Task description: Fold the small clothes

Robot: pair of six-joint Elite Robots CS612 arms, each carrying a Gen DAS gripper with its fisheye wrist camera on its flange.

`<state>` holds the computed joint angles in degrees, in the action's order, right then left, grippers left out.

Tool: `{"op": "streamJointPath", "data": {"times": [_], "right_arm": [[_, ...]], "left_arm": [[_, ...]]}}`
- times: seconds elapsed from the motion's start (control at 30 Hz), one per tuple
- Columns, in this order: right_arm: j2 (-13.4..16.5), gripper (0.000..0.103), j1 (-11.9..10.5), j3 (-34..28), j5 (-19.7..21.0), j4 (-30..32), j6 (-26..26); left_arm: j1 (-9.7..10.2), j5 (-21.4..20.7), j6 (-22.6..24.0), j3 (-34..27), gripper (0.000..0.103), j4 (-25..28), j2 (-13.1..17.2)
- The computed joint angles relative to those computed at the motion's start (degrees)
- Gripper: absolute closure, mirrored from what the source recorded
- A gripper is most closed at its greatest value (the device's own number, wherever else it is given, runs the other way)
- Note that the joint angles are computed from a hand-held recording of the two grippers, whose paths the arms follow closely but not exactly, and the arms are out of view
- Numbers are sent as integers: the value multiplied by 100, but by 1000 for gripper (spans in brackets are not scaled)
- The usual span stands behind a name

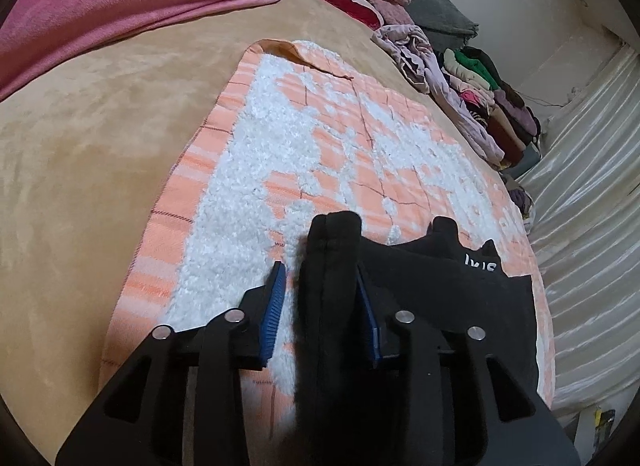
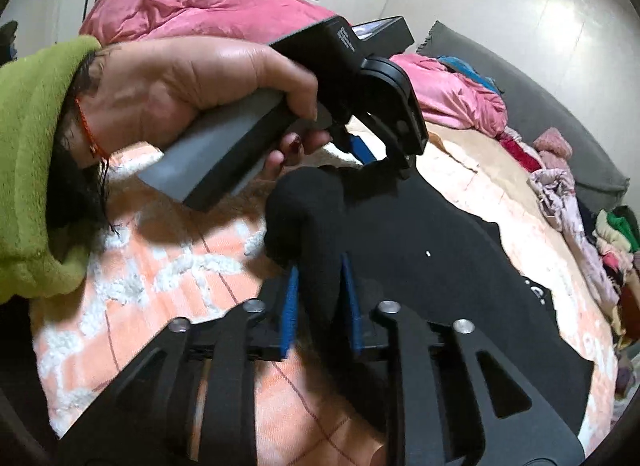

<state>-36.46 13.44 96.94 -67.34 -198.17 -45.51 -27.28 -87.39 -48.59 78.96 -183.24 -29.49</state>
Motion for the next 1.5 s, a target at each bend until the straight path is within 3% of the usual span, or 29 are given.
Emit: {"op": "streamJointPath", "data": {"times": [0.23,0.53,0.57,0.6,0.63,0.7,0.73,0.93,1.03,1.37,1.5], "right_arm": [[83,55,50,145,-594,-573,-623],[349,54,216,-205,-1185,-793,-850],[364,55,221,-237,-1202,-806,-795],[369,64,221,-262,-1178,-791,-743],[370,81,215,-261,-1136,-797,-736],[378,95,188,-238,-1014,-929,-706],[373,97,160,-207,-927,-1064,-633],[261,99,-91,-126,-253,-1370,307],[234,99,-163,-135,-83,-1294,515],[229,99,-164,-67,-58,-1399,611],[237,99,-192,-77,-13,-1413,700]], "left_arm": [[-28,18,-9,139,61,32,-105],[-58,37,48,112,53,133,-105],[-64,52,61,114,53,144,-108],[-71,72,74,110,52,166,-112],[-76,83,81,116,52,171,-116],[-85,99,115,110,52,194,-119],[-87,85,128,100,52,202,-117],[-106,-3,174,75,50,182,-114],[-120,-129,197,38,49,149,-91],[-190,-181,334,-54,48,271,-52],[-192,-277,307,-48,60,187,-51]]}}
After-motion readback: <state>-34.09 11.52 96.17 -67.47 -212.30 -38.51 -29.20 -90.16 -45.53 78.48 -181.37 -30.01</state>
